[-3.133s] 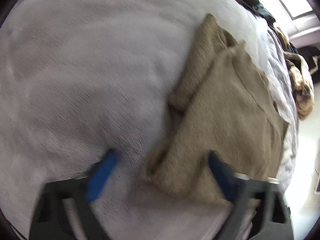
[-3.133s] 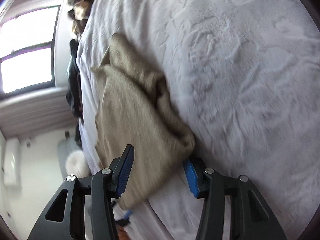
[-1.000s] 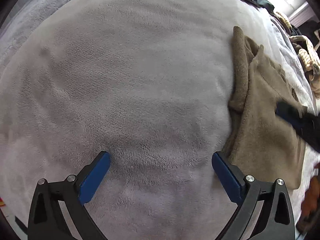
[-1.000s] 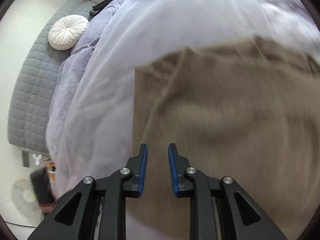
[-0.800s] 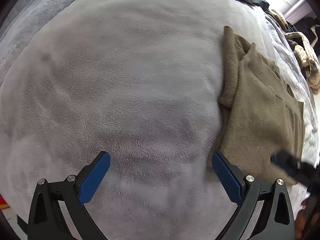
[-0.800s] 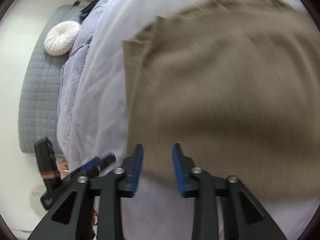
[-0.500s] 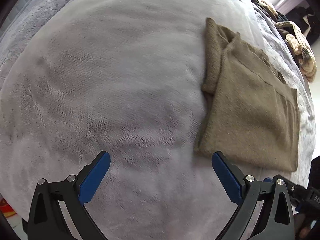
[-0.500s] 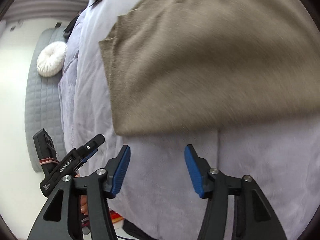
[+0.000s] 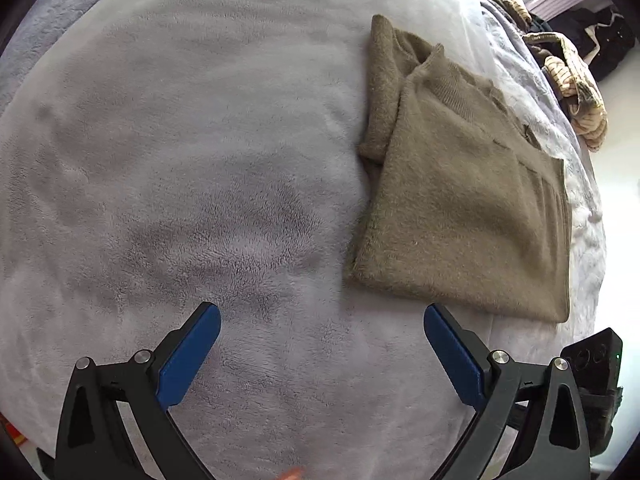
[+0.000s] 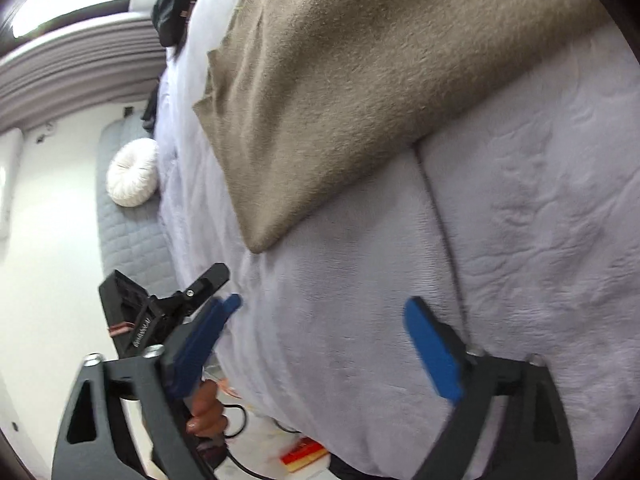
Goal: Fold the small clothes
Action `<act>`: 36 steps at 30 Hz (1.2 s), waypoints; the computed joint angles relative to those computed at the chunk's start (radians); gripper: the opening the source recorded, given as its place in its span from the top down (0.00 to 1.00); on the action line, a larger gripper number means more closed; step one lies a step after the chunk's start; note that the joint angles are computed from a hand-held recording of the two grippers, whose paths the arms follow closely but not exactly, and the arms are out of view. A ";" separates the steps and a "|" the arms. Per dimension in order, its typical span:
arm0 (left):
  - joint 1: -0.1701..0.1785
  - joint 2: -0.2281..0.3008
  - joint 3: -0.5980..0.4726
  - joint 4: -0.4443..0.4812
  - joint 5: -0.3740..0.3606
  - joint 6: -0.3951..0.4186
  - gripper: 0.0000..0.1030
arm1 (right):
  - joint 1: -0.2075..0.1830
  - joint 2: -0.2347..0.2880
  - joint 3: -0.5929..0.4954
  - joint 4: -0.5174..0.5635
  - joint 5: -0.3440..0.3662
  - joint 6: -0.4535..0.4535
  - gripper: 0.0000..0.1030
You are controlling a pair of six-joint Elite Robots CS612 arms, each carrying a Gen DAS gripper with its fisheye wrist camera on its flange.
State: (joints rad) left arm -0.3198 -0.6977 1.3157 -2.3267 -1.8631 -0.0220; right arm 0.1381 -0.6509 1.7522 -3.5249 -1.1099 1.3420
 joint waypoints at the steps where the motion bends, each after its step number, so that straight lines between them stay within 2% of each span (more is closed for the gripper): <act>1: -0.003 -0.003 0.004 -0.007 0.019 0.006 0.02 | 0.002 0.003 -0.003 -0.016 -0.009 0.002 0.00; 4: -0.011 -0.001 -0.002 0.000 0.060 0.027 0.02 | 0.003 0.011 -0.018 -0.027 0.006 -0.016 0.00; 8: -0.010 0.014 -0.028 0.032 0.068 0.033 0.02 | -0.001 0.023 -0.039 -0.020 0.043 -0.037 0.00; 12: -0.002 0.042 -0.078 0.124 0.022 0.043 0.02 | 0.002 0.022 -0.035 -0.026 -0.015 -0.020 0.00; 18: 0.003 0.047 -0.083 0.096 0.009 0.015 0.02 | -0.003 0.054 -0.070 -0.085 -0.045 0.040 0.00; 27: 0.025 0.064 -0.108 0.049 -0.088 -0.025 0.02 | -0.004 0.129 -0.153 -0.197 -0.127 0.192 0.00; 30: 0.032 0.077 -0.130 0.059 -0.120 -0.026 0.02 | -0.006 0.162 -0.185 -0.297 -0.152 0.256 0.00; 32: 0.039 0.090 -0.153 0.072 -0.159 -0.041 0.02 | -0.009 0.181 -0.206 -0.356 -0.161 0.301 0.00; 36: 0.051 0.124 -0.203 0.088 -0.281 -0.084 0.02 | -0.013 0.200 -0.228 -0.366 -0.145 0.371 0.02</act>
